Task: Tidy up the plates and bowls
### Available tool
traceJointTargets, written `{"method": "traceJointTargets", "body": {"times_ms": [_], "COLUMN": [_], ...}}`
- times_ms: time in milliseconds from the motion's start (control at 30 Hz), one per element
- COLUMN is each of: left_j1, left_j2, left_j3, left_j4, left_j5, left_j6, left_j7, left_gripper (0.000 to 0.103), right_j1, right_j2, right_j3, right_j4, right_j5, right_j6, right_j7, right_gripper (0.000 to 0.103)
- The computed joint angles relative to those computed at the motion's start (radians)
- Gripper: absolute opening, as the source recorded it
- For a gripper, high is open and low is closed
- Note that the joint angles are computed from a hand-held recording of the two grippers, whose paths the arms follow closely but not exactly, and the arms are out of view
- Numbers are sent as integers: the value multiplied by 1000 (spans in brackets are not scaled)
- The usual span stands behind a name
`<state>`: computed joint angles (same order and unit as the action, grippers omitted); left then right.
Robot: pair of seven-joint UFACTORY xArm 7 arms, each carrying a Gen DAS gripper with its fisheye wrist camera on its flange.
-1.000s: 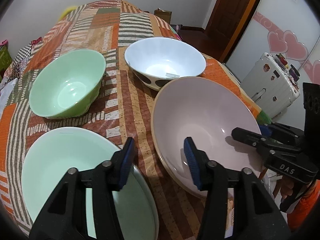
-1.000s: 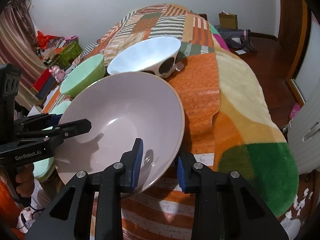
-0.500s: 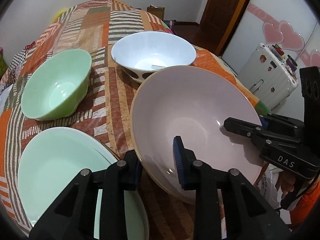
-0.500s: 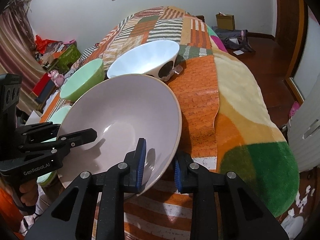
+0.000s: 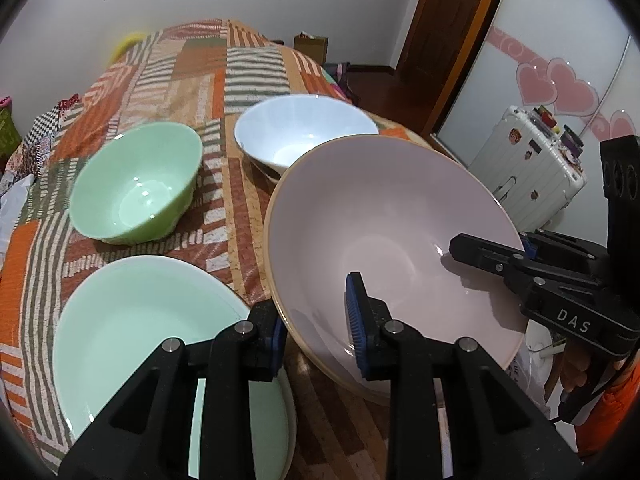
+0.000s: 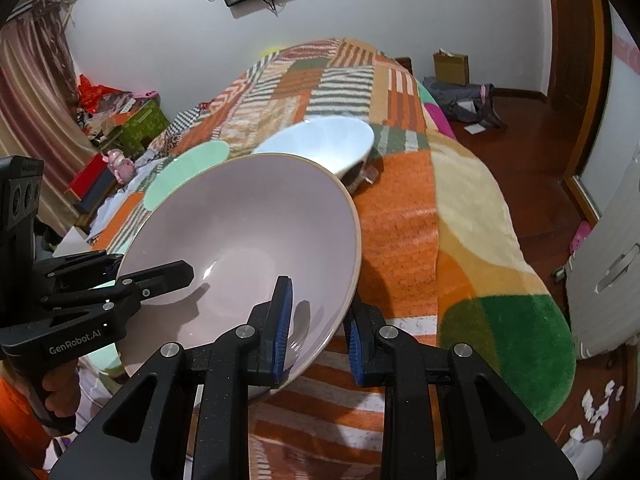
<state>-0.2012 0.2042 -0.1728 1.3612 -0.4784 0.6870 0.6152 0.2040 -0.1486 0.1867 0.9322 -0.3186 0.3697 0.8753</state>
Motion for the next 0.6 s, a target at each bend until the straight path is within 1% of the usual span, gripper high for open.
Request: {"method": "traceJointTargets", "body": {"times_ms": [267, 600], "left_j1": [26, 59], "left_j2": [-74, -148], "left_j3": [17, 67], "left_j4": [-45, -92], "left_j5": [-72, -129], "left_j6": [-16, -13], "left_j7": [53, 101], "left_gripper": [27, 27], "right_j1": [8, 66], "right_j2": [22, 96], "right_j3": [22, 23], "right_j4": [62, 170], "right_j5": [-67, -147], "right_j6": [10, 20], "right_j7": [42, 86], "right_gripper": [22, 22]}}
